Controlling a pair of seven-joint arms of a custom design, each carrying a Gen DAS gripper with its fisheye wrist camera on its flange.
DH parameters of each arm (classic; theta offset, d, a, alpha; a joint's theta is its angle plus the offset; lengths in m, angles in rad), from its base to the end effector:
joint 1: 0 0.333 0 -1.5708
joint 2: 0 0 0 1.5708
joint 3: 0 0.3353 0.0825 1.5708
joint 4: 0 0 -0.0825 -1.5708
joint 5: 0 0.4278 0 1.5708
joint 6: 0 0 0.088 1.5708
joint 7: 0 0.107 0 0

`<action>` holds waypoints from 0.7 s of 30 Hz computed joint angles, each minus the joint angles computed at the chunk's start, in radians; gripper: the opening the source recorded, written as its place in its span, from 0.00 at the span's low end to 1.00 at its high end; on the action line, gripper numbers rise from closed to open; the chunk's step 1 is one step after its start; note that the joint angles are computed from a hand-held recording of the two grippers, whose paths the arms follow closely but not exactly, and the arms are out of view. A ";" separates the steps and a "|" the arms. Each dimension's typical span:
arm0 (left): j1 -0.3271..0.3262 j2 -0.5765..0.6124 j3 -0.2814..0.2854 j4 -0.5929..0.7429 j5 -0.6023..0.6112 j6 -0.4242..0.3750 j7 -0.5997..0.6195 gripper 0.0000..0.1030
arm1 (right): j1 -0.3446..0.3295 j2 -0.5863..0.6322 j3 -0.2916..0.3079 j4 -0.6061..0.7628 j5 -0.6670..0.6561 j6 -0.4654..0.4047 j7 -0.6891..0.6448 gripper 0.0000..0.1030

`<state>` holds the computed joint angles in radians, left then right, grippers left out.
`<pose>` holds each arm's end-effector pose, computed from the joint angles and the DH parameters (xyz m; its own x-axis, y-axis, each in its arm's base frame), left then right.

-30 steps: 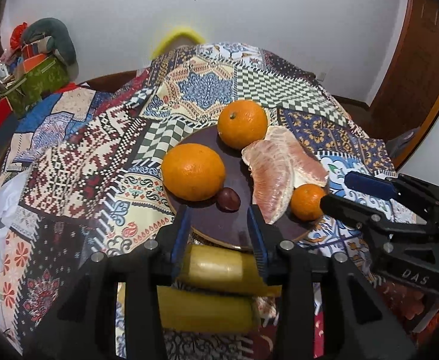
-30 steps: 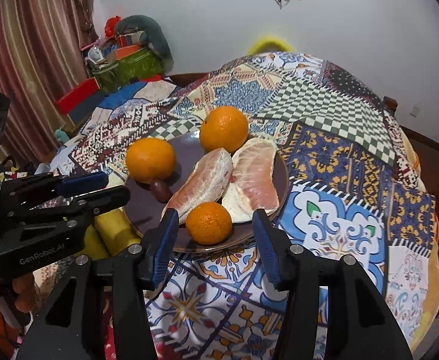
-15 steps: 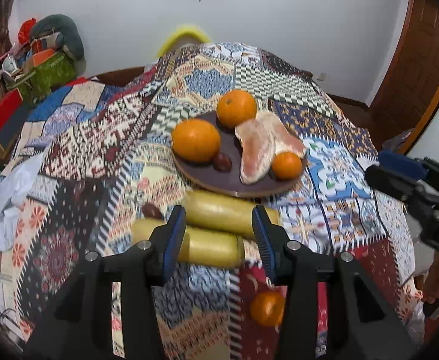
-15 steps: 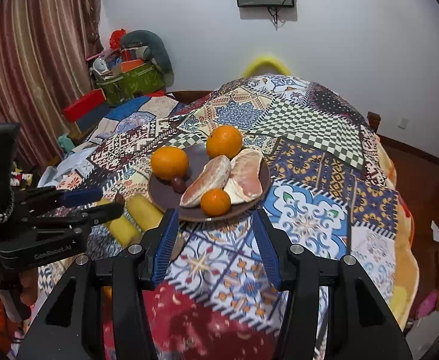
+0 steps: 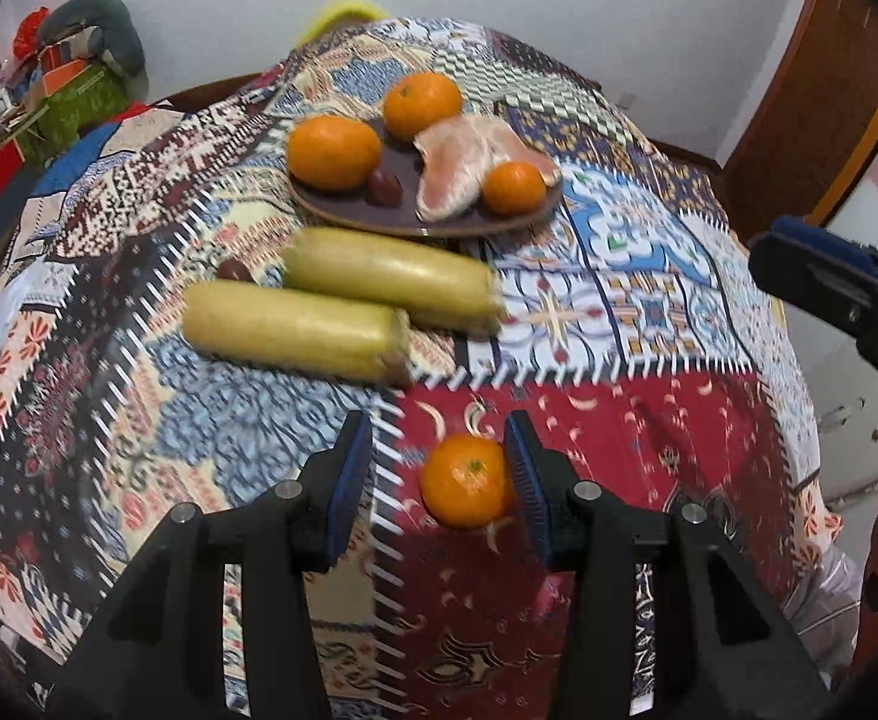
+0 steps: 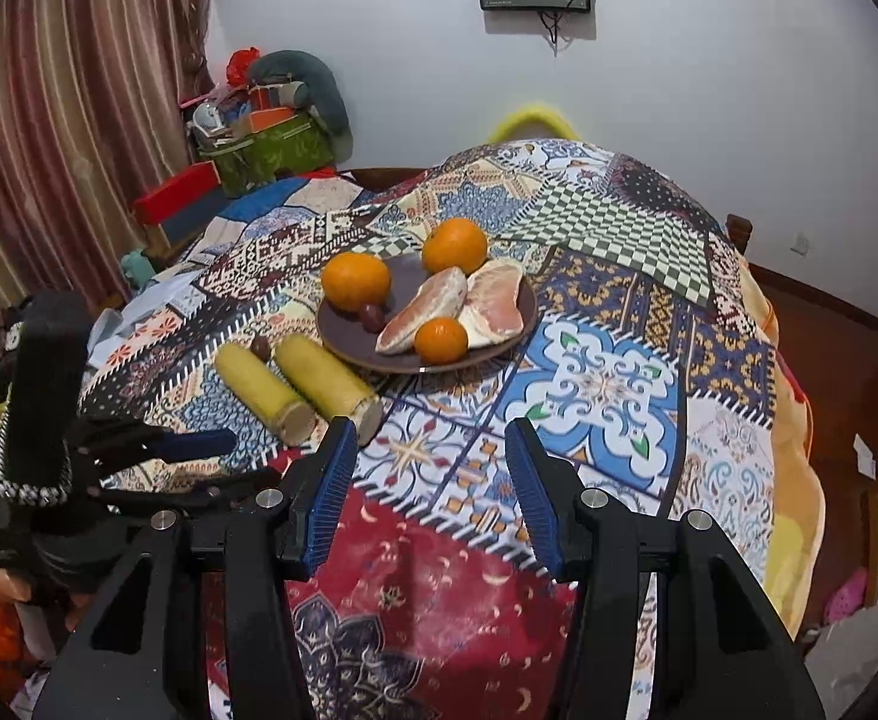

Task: Organize fruits
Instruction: 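Grasp a second small mandarin orange from the cloth with the left gripper, then reach the right gripper to a yellow corn cylinder and grasp it while the left gripper holds the mandarin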

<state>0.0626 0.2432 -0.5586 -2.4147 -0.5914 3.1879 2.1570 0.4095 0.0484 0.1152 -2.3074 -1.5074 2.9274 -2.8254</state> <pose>0.5084 -0.2185 0.2567 -0.4457 -0.8886 0.1083 -0.7849 0.3297 -0.5246 0.4441 0.3299 0.3361 0.1045 -0.9868 -0.1235 -0.7118 0.0125 -0.7022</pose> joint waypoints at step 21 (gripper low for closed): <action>0.211 0.019 -0.172 -0.034 -0.010 0.072 0.025 0.33 | 0.040 0.119 -0.020 0.070 0.169 0.057 -0.177 0.47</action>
<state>0.2736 0.2620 -0.7310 -2.4490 -0.6017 3.2603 2.1816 0.4496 0.1678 0.0952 -2.2370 -1.3387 2.9841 -3.0024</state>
